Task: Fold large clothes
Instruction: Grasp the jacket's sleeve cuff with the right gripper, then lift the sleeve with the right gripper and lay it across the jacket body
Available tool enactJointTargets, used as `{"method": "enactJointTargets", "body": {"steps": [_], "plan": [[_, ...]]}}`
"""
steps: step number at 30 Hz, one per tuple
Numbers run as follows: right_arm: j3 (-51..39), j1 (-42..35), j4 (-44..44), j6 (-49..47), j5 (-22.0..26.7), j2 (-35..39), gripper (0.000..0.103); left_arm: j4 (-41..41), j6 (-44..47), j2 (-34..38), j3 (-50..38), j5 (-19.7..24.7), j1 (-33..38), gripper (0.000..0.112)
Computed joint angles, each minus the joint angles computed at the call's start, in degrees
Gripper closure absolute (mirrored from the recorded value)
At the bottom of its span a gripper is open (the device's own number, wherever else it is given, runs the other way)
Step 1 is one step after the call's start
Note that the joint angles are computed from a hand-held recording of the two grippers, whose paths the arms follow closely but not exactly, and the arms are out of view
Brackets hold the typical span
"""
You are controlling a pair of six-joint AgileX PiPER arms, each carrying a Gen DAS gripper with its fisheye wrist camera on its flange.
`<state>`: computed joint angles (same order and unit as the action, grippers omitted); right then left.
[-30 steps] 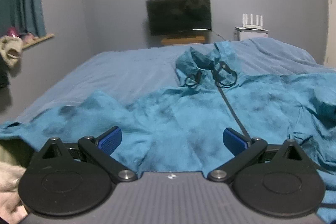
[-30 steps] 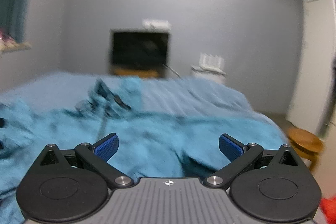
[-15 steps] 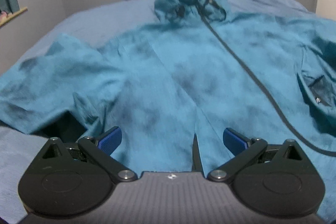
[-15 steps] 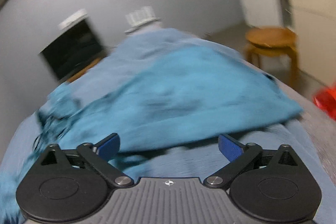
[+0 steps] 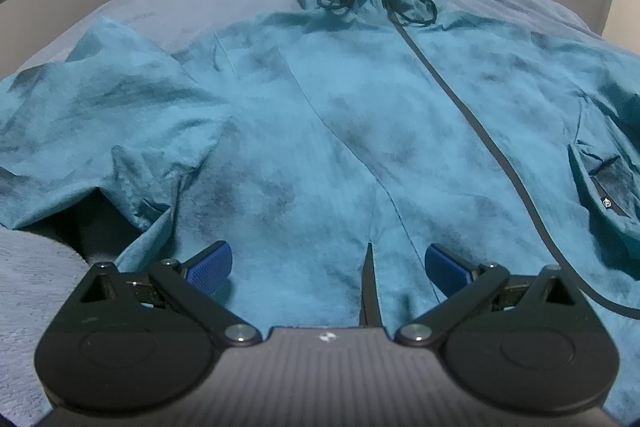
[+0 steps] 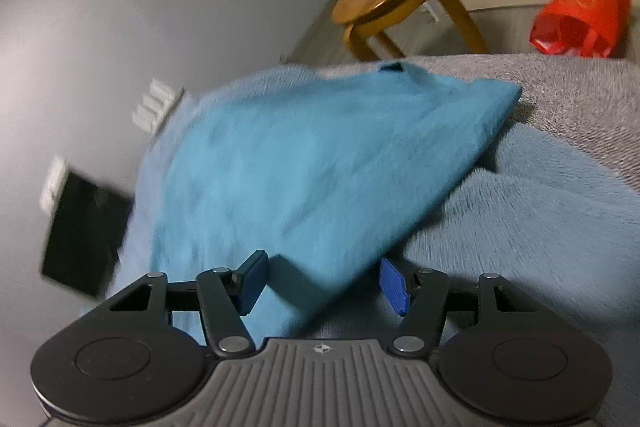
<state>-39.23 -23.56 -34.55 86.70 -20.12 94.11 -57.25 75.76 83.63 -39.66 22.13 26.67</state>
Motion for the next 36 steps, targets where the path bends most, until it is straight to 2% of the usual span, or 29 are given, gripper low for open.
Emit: {"method": "enactJointTargets", "body": {"steps": [2, 4, 5, 7, 9, 12, 16, 22, 25, 29, 32, 36], "plan": [[-0.42, -1.82, 5.12, -3.32, -4.46, 3.20, 0.050, 2.20, -2.63, 1.11, -0.96, 0.03, -0.31, 0.009], [-0.35, -2.80, 12.18, -7.85, -7.73, 4.84, 0.069, 2.99, -3.89, 1.84, -1.50, 0.07, -0.49, 0.009], [0.11, -3.19, 15.47, -9.94, -9.14, 4.81, 0.074, 2.63, -3.63, 1.99, -1.55, 0.14, -0.44, 0.009], [-0.72, -2.99, 21.68, -14.64, -9.49, 4.42, 0.087, 1.86, -2.61, 2.17, -1.57, 0.17, -0.33, 0.009], [-3.21, -1.97, 27.77, -22.09, -7.52, 2.95, 0.094, 1.41, -1.98, 2.40, -1.59, 0.14, -0.35, 0.009], [-8.69, 2.15, 39.34, -39.28, -2.63, -0.79, 0.095, 1.18, -2.05, 2.28, -1.49, 0.04, -0.44, 0.009], [-16.50, 10.17, 51.94, -62.20, 0.39, -4.55, 0.097, -0.64, -0.70, 2.39, -1.40, 0.30, -0.37, 0.009], [-30.84, 28.23, 66.60, -96.57, 0.86, -2.26, 0.097, -3.54, 2.00, 3.14, -1.71, 2.79, 1.50, 0.009], [-39.29, 37.67, 74.34, -113.03, 2.01, 2.92, 0.097, -5.19, 3.59, 3.95, -2.08, 4.27, 2.64, 0.009], [-49.25, 47.01, 77.55, -121.17, 6.35, 11.60, 0.097, -6.68, 4.30, 5.40, -2.90, 5.93, 3.88, 0.009], [-56.82, 52.32, 92.50, -137.12, 10.15, 19.05, 0.097, -8.01, 5.01, 6.34, -3.50, 7.54, 5.02, 0.009], [-64.38, 59.23, 113.54, -160.03, 10.79, 29.28, 0.097, -9.24, 5.81, 7.07, -3.92, 9.01, 6.08, 0.009]]}}
